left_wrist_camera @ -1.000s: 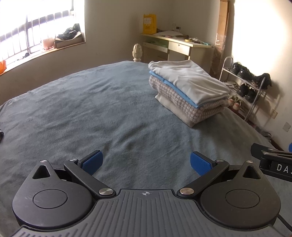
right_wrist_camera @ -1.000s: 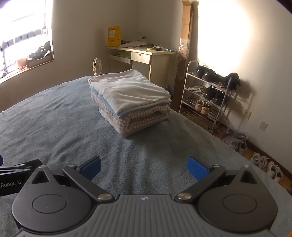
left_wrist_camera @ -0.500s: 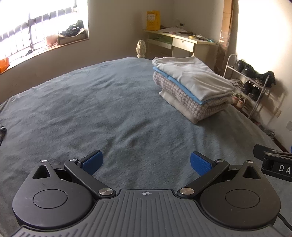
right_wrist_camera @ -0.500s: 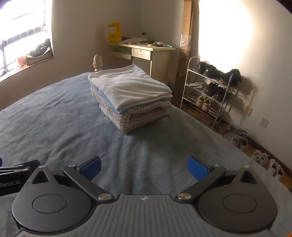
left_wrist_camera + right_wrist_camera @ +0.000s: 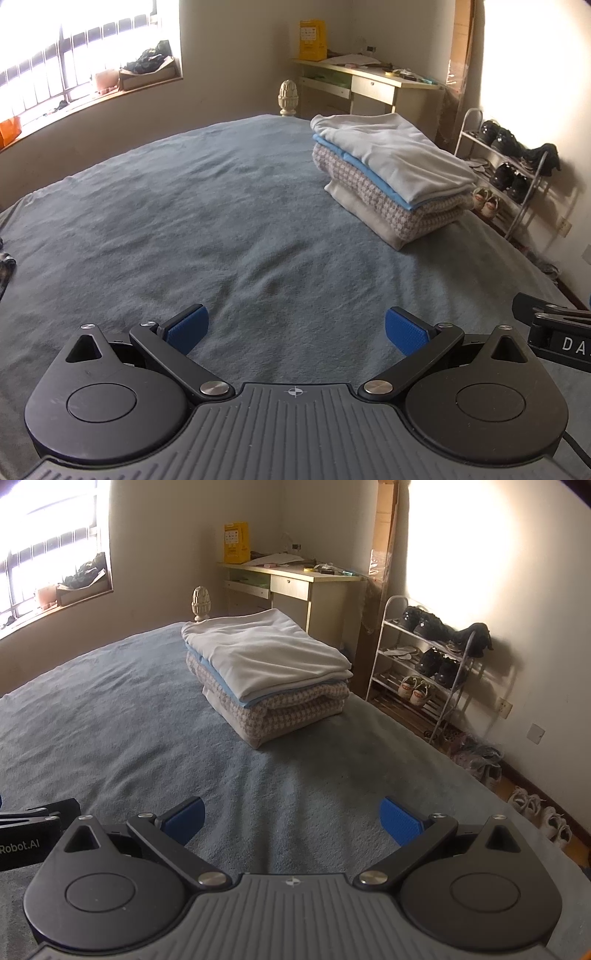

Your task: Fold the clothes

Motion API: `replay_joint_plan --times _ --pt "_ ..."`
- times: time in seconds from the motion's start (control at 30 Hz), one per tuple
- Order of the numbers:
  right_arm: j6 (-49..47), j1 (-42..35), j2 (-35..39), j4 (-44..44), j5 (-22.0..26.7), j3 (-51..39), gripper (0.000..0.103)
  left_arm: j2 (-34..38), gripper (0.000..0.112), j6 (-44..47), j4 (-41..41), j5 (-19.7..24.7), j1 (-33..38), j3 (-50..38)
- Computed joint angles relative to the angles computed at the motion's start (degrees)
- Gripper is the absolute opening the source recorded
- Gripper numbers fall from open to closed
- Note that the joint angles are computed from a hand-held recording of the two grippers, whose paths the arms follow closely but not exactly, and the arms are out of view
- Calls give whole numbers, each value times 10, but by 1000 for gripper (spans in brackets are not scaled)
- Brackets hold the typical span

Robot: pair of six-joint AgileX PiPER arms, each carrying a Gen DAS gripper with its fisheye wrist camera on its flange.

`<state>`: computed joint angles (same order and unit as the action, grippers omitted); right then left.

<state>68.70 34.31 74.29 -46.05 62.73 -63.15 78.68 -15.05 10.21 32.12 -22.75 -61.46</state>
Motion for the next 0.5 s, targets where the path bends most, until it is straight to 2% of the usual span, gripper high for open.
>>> replay_joint_plan --times 0.5 --pt "1 4 -2 -5 8 -2 103 -5 103 -4 3 2 -10 3"
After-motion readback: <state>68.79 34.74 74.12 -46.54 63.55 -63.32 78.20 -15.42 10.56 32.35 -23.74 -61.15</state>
